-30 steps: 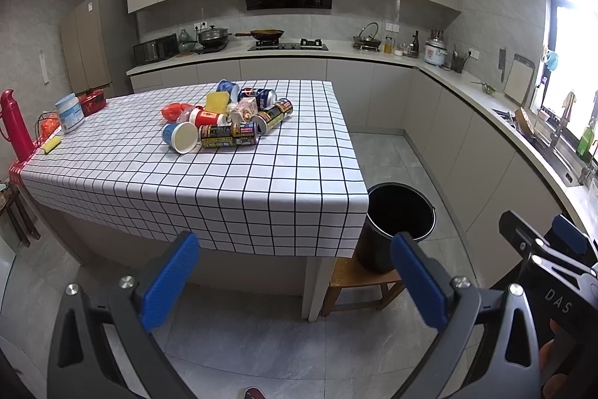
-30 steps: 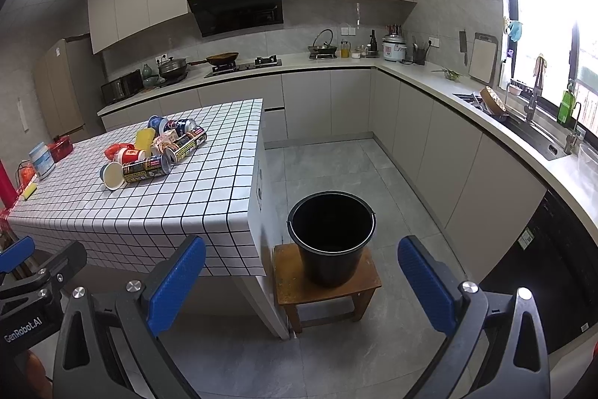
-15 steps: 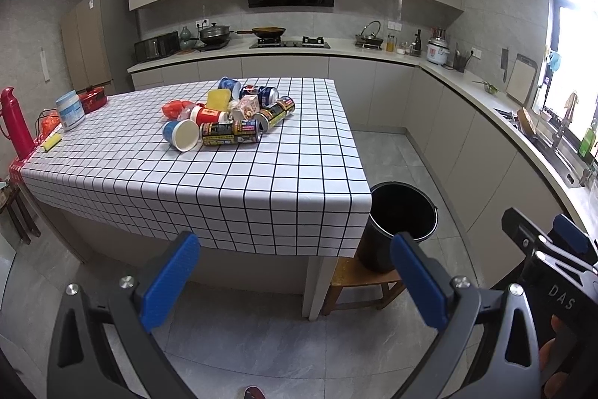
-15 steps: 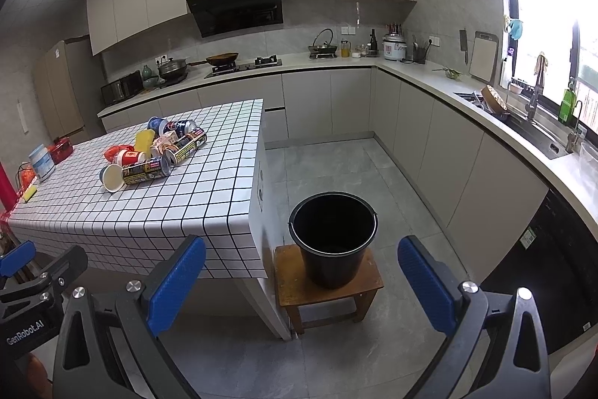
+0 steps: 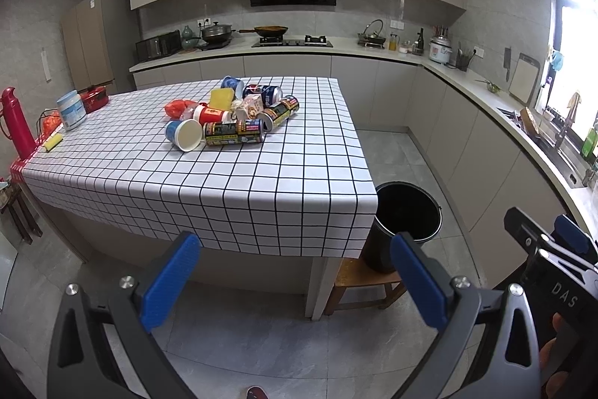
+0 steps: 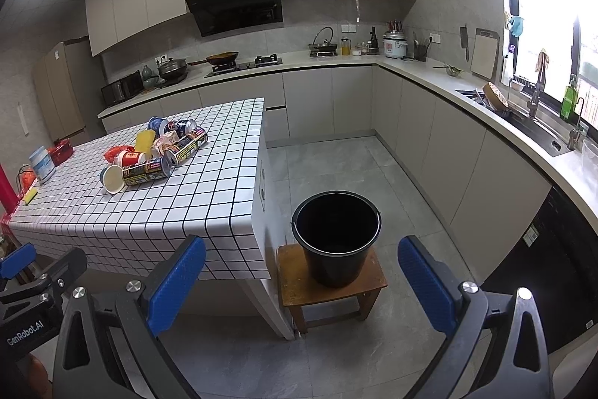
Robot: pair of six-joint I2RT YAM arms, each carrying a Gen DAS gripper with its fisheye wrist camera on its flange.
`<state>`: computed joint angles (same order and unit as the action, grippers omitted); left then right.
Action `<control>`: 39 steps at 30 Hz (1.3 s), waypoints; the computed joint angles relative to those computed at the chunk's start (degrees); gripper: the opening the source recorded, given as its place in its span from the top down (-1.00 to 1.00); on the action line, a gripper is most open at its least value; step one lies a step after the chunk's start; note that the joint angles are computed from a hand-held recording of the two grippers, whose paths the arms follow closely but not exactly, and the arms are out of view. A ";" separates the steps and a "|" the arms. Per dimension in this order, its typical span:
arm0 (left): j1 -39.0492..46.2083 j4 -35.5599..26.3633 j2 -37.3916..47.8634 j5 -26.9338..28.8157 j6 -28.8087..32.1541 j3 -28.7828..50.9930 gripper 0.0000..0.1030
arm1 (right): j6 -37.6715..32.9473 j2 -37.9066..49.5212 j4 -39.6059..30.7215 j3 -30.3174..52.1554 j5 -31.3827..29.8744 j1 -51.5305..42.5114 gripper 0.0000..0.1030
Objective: Collect trash
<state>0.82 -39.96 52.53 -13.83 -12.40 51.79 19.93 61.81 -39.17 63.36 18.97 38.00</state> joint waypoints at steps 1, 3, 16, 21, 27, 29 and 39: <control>0.23 0.07 0.29 0.18 0.10 0.23 -0.99 | 0.13 0.14 0.14 0.02 -0.14 0.00 -1.00; 1.16 0.37 0.35 0.92 0.58 0.16 -0.99 | 0.18 0.47 0.22 0.28 -0.31 -0.03 -1.00; 11.17 2.76 2.48 6.83 6.28 -0.31 -0.99 | 2.00 4.75 1.48 2.05 0.18 2.26 -1.00; 20.15 4.32 5.07 11.30 10.36 0.29 -0.99 | 3.44 8.84 2.20 4.50 1.31 5.07 -1.00; 30.90 8.16 11.06 15.98 15.76 1.86 -0.99 | 5.38 15.56 2.49 9.87 3.53 9.22 -1.00; 34.05 9.52 13.41 17.45 17.75 2.75 -0.99 | 6.12 18.38 2.40 12.29 4.47 10.83 -1.00; 45.18 13.68 26.68 24.90 24.88 10.00 -0.99 | 10.87 33.89 1.33 26.51 8.76 18.04 -1.00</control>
<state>46.00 -26.28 79.21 11.08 12.49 61.80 30.80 95.71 -37.84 89.88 27.73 56.04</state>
